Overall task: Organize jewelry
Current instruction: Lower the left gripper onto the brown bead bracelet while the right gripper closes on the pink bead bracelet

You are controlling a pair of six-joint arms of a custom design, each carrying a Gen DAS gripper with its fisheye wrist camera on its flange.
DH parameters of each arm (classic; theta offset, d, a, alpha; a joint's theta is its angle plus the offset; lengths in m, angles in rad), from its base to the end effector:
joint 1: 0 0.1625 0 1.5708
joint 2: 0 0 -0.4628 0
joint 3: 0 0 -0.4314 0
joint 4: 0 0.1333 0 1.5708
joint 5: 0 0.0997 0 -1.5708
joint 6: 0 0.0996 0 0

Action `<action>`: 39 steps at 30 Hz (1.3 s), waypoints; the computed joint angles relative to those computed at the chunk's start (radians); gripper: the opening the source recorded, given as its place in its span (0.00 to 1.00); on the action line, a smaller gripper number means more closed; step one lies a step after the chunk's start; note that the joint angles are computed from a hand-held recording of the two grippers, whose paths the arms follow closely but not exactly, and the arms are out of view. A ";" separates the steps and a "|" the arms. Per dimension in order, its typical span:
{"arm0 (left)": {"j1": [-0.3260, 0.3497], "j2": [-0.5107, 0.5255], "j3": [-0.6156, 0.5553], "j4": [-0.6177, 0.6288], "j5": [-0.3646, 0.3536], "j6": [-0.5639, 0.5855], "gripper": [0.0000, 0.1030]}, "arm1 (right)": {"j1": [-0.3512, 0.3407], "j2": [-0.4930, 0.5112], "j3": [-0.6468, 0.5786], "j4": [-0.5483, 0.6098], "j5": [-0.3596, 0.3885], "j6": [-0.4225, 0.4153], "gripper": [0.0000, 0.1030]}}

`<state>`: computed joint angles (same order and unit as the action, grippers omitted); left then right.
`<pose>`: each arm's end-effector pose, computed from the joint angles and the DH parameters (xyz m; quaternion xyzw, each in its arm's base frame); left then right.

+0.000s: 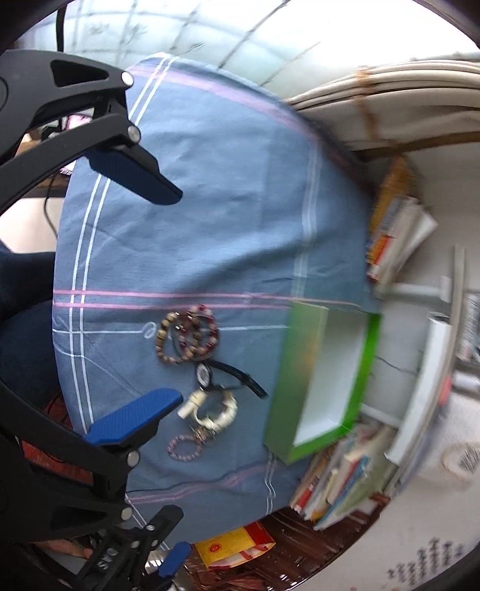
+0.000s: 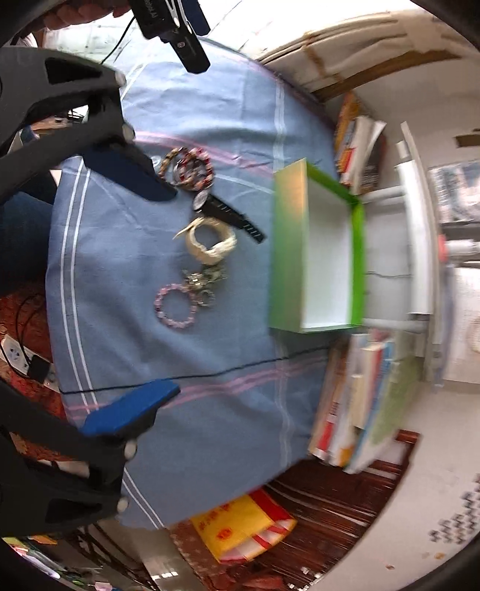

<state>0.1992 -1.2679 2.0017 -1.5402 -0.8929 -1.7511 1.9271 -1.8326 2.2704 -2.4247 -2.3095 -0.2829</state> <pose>-0.4285 -0.2862 0.1903 -0.0433 0.8827 -0.3052 0.3546 0.1988 -0.3442 0.3996 0.2159 -0.8897 0.2055 0.3459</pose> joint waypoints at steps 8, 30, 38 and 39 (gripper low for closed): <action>0.129 0.045 0.071 -0.242 -0.118 0.161 0.57 | -0.133 0.106 -0.042 0.070 0.099 0.041 0.36; 0.289 0.153 0.038 -0.331 -0.154 0.272 0.20 | -0.245 0.197 -0.134 0.133 0.065 0.044 0.37; 0.306 0.158 0.028 -0.329 -0.141 0.299 0.30 | -0.263 0.197 -0.135 0.157 0.092 0.047 0.37; 0.307 0.159 0.026 -0.327 -0.137 0.305 0.29 | -0.262 0.199 -0.135 0.154 0.096 0.039 0.37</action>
<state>0.5059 -1.1085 2.0273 -1.8673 -1.0304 -1.4465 1.6649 -1.6336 2.1352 -2.2705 -2.2133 -0.2442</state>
